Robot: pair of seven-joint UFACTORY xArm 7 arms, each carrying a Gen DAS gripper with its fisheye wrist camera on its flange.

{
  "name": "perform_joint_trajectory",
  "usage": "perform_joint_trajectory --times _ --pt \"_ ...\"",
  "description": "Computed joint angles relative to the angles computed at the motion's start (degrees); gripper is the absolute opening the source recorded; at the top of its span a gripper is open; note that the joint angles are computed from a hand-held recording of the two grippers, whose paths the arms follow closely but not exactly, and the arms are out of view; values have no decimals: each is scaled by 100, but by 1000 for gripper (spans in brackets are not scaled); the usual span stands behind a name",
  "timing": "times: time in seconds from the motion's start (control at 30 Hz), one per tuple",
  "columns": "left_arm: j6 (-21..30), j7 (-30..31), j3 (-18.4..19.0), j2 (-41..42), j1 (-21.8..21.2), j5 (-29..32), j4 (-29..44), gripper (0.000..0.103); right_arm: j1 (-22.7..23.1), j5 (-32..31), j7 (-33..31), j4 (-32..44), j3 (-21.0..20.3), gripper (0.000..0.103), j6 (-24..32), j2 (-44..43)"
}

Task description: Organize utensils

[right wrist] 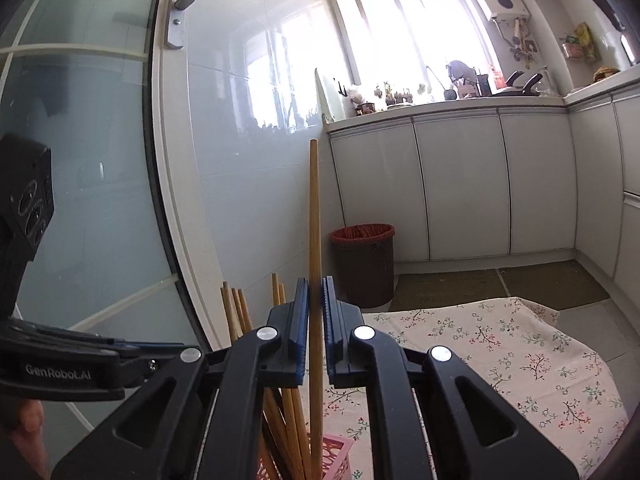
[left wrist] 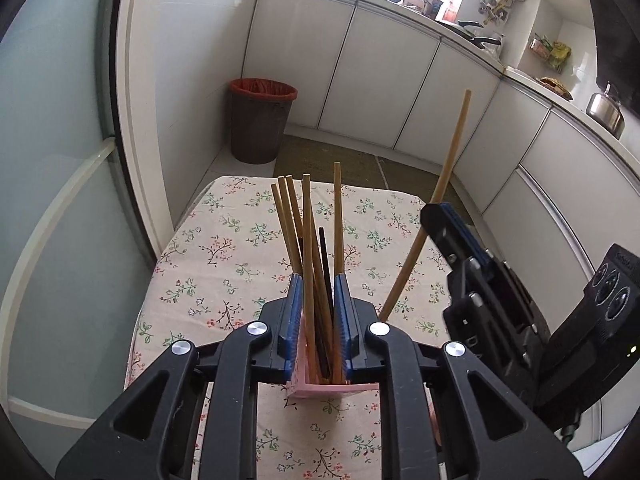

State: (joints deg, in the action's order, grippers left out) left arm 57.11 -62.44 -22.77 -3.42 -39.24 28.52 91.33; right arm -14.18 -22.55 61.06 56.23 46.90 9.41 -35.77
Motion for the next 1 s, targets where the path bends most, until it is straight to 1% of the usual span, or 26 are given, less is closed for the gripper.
perform_joint_trajectory --times 0.1,0.17,0.27,0.3,0.33,0.37,0.43,0.47,0.5,0.53,0.6,0.63,0.67,0.7,0.73,0.77,0.8,0.9,0.97,1.0 --pt "-10 -1 -12 10 -10 77 19 20 175 -47 -167 49 -25 8 205 141" --pt "-3 -15 -15 13 -19 104 24 21 448 -39 -329 131 -165 8 482 309" --pt "-8 -53 -14 -2 -20 132 16 21 1069 138 -433 133 -699 8 763 479" --pt "-10 -80 -15 -8 -17 154 13 21 1258 206 -442 144 -887 10 896 492" --pt "-5 -116 -22 -10 -17 179 22 21 1436 275 -439 155 -1063 17 1036 483" --pt "-8 -148 -25 -20 -16 186 23 22 1642 375 -448 154 -1265 22 1149 464" --pt "-14 -206 -41 -43 -13 214 26 22 2076 648 -469 109 -1685 41 1289 368" --pt "9 -239 -61 -46 -18 264 44 25 2251 770 -473 64 -1854 45 1310 287" --pt "61 -281 -89 -32 -29 334 87 28 2382 870 -474 29 -1974 53 1371 187" --pt "133 -325 -120 -10 -49 405 144 30 2482 944 -502 42 -2052 58 1509 109" --pt "305 -397 -163 43 -112 474 273 46 2641 1018 -657 163 -2124 61 1960 0" --pt "394 -444 -181 68 -153 502 336 51 2713 1015 -776 224 -2131 63 2159 -51" --pt "570 -524 -213 105 -207 567 429 61 2768 983 -914 301 -2107 65 2386 -103" --pt "814 -626 -249 150 -274 669 541 71 2804 921 -1082 430 -2042 70 2690 -128" --pt "1083 -758 -289 184 -360 804 646 74 2842 856 -1277 573 -1986 74 2995 -145" --pt "1381 -886 -336 228 -462 954 768 80 2863 801 -1423 698 -1910 75 3265 -175" --pt "1668 -981 -371 268 -571 1075 875 85 2870 776 -1527 843 -1838 79 3540 -193" --pt "2510 -1169 -495 450 -1008 1445 1326 90 2942 946 -1563 1131 -1744 84 4076 -331" --pt "3215 -1252 -576 647 -1412 1909 1756 94 3004 1133 -1589 1352 -1751 86 4396 -381" --pt "3429 -1277 -590 678 -1596 2116 1865 96 2986 1182 -1581 1488 -1727 88 4579 -418"
